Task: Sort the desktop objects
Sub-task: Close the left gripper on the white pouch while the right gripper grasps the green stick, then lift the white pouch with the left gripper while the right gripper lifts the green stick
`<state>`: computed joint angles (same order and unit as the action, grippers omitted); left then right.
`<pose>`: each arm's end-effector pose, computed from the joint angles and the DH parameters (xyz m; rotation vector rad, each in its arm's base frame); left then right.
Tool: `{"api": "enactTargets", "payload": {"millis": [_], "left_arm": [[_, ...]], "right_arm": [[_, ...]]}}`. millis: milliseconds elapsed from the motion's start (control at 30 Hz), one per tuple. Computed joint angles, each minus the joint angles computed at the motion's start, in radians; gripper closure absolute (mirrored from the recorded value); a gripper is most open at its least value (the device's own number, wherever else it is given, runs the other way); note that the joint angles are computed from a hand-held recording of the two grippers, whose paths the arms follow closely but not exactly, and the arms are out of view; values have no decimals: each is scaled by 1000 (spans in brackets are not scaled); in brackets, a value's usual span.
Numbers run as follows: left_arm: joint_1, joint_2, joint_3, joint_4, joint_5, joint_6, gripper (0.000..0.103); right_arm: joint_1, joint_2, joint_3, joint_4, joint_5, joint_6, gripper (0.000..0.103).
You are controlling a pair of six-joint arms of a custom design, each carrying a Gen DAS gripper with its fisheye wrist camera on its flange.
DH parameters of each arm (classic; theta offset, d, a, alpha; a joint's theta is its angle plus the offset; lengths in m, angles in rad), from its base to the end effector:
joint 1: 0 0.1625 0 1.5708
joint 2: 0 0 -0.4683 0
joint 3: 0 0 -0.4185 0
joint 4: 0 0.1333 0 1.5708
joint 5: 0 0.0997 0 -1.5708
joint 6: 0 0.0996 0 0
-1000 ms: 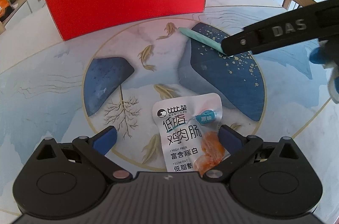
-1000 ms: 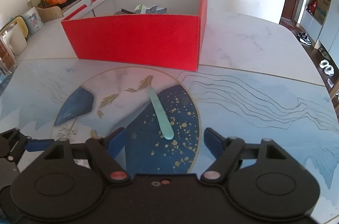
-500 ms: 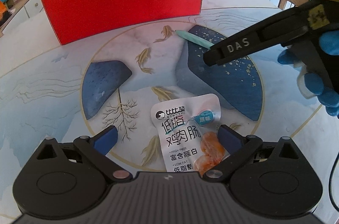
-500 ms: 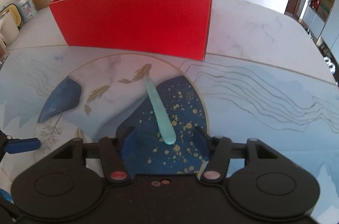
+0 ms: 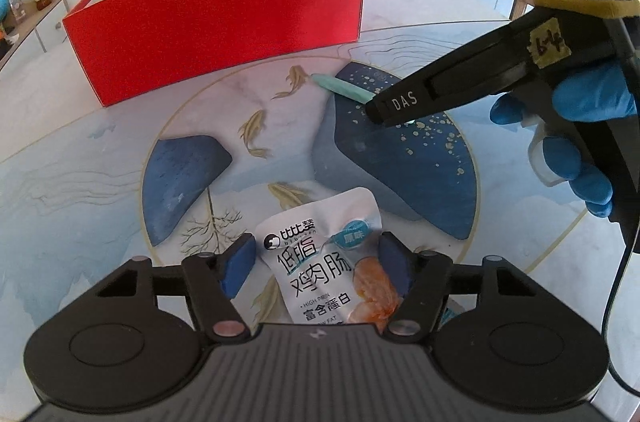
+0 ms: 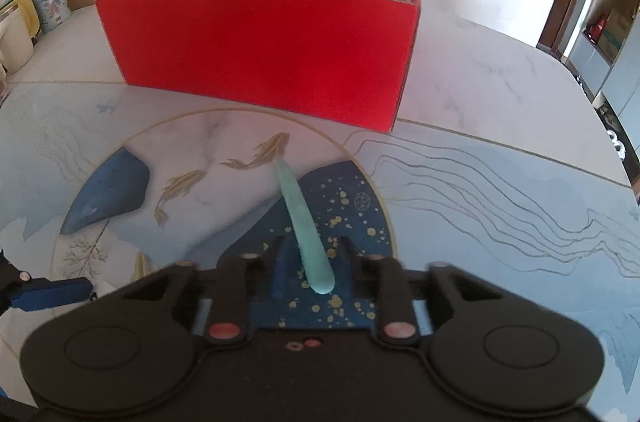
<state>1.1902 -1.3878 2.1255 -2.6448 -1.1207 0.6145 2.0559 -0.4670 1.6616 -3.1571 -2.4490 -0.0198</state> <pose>-0.0287 -0.5471 0.2897 1.1670 2.3631 -0.3737 0.3711 -0.5825 -0.0366 0.3643 -2.2639 0.6880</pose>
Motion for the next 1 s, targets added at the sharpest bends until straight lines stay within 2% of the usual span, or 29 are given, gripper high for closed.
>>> {"api": "enactTargets", "payload": {"millis": [133,267,567,700,1000], "left_arm": [[1,2,-4,1,-3,-1,41],[3,5,-16,21,-7,-6,44],[9,9,-44,67,-21,-36,47],[13,9,-58,88,-26,-45,49],[17,0,-70,101,-34,-45,49]], "right_arm": [[6,8,-6,-4,-13,-30,88],[3,-5,6,-2,14,7,90],[13,-27,28,-25,27,40,91],[20,-44,46,-42,40,49,95],[33,-82,115,-9,54,94,95]]}}
